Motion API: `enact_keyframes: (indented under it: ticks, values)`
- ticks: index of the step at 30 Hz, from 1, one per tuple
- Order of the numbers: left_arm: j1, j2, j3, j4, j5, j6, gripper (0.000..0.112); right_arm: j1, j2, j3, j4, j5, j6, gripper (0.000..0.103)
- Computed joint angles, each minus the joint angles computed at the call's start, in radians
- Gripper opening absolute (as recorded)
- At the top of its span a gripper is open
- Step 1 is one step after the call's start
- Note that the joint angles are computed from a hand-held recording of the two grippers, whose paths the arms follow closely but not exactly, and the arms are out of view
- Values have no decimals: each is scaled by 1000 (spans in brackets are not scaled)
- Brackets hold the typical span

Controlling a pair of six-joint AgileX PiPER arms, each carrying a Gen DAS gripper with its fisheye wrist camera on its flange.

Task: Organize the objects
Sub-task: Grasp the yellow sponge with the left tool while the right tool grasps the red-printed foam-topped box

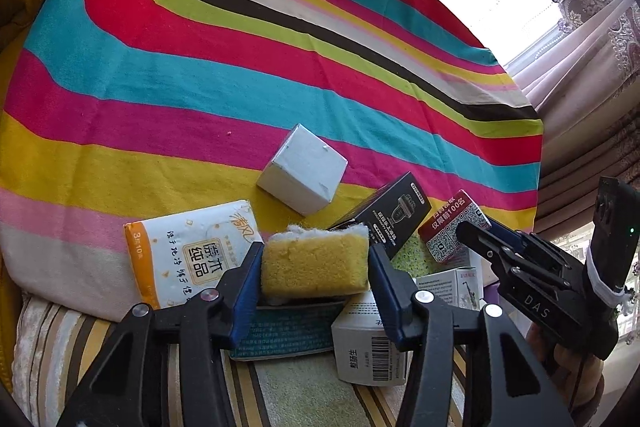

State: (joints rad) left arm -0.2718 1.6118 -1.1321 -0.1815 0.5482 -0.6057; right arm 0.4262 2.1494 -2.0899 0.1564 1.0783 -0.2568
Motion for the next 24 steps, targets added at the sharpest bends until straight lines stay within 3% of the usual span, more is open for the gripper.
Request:
enact_keyframes:
  ticks: [8, 12, 24]
  values:
    - [-11, -56, 63, 61, -72, -79, 50, -4, -93, 137, 33, -112, -26, 37]
    - [-36, -97, 87, 185, -97, -206, 50, -14, -138, 191, 52, -155, -26, 36]
    - [-151, -155, 67, 460, -76, -484, 50, -57, -290, 365, 82, -246, -22, 36]
